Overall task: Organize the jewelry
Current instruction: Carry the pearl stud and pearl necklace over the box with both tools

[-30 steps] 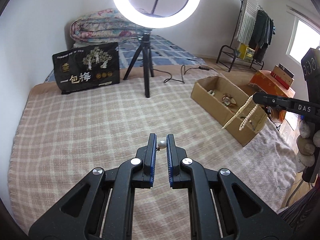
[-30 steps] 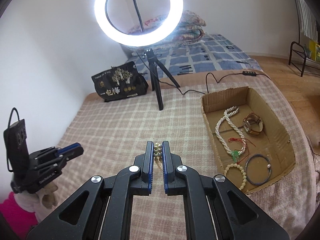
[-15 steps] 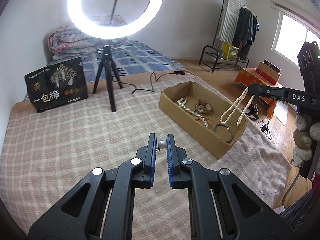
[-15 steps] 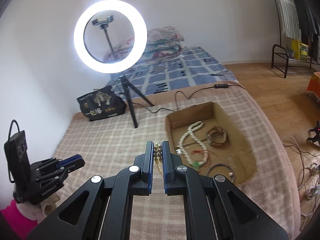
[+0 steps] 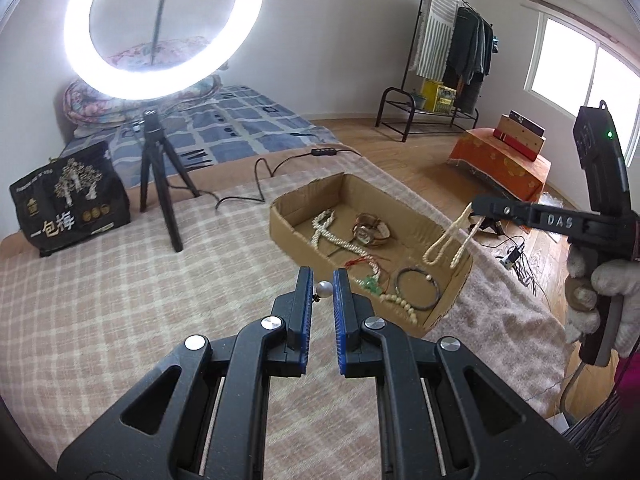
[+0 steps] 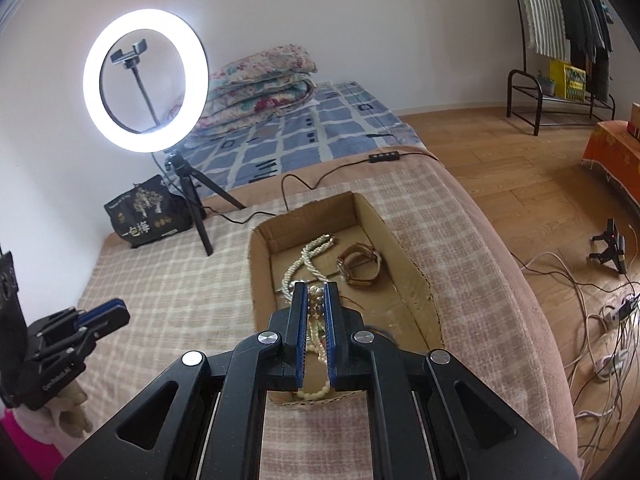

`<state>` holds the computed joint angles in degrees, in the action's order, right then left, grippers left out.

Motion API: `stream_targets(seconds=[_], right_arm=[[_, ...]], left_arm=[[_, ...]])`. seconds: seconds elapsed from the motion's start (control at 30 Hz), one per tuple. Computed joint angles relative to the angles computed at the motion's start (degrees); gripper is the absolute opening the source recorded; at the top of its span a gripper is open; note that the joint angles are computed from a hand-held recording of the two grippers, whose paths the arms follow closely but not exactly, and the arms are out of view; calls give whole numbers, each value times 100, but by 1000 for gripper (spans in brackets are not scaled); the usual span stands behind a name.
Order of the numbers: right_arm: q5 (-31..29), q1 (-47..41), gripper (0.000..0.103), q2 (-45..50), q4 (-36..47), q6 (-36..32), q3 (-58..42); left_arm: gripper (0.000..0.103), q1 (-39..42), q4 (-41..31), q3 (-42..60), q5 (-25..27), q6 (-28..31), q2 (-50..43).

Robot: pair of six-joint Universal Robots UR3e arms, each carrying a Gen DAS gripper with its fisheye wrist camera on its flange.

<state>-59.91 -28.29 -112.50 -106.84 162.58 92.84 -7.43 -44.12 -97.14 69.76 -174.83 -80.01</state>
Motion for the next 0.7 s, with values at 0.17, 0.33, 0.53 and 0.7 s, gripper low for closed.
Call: stream_targets(seconds=[0.17, 0.33, 0.53, 0.7], right_arm=[[-129, 43, 6, 208, -113, 24, 17], [-263, 91, 6, 386, -237, 42, 34], [-347, 71, 6, 570, -277, -17, 79], [-403, 81, 6, 661, -268, -87, 119]], left_arm=[[8, -501, 245, 832, 233, -203, -949], [8, -872, 327, 1745, 404, -454, -1856], [8, -1163, 56, 2972, 597, -661, -2911], [8, -1283, -295, 3898, 754, -817, -3603]])
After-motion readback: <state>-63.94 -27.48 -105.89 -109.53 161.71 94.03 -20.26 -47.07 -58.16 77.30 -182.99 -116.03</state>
